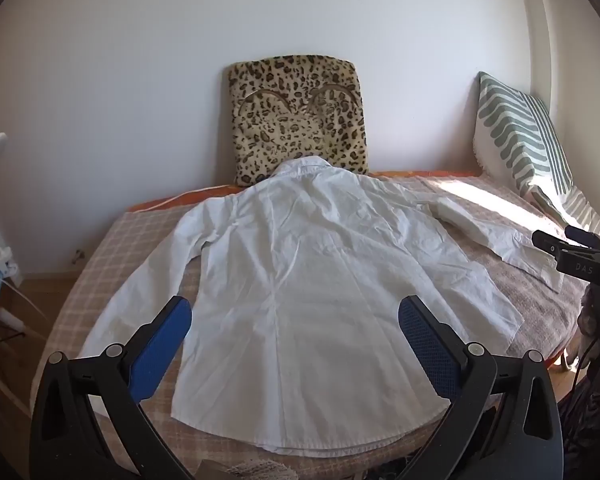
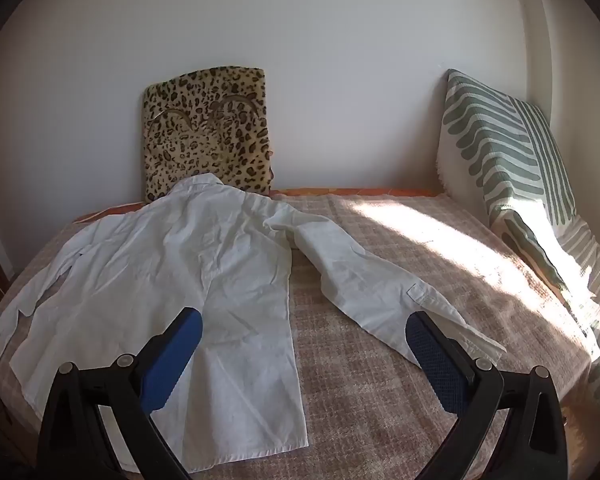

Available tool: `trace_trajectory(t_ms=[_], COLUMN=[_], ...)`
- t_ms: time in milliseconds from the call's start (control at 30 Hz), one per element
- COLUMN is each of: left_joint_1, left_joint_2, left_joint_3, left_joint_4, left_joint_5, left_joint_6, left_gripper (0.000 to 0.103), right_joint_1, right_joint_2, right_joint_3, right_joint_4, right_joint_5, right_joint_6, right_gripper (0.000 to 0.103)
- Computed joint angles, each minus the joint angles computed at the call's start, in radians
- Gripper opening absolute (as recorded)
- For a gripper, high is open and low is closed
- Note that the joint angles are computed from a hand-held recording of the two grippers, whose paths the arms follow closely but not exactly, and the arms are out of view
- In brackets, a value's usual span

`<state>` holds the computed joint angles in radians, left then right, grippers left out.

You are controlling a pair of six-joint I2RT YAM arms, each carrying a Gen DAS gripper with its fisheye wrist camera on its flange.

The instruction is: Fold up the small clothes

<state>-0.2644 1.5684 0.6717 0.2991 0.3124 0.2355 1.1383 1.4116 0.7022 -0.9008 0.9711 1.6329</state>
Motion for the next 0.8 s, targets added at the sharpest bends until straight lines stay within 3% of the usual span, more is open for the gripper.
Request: trace_trajectory(t_ms=[433,800], left_joint_1=[0.005,0.008], left_joint_2=[0.035,0.022], left_joint_3=[-0.014,0.004], left_joint_4=[0.05,0.022], left_joint_5=[-0.013,-0.02], left_joint_6=[0.001,-0.011], left_gripper=[0.103,0.103], right_joint_1=[-0.002,0.004], right_joint_2=[0.035,0.025], right_joint_3=[0.034,0.025], right_joint_4=[-0.015,-0.01], right_joint_5=[0.014,0.02], right_joint_6=[-0.006,-0.011], right_gripper=[0.103,0.103])
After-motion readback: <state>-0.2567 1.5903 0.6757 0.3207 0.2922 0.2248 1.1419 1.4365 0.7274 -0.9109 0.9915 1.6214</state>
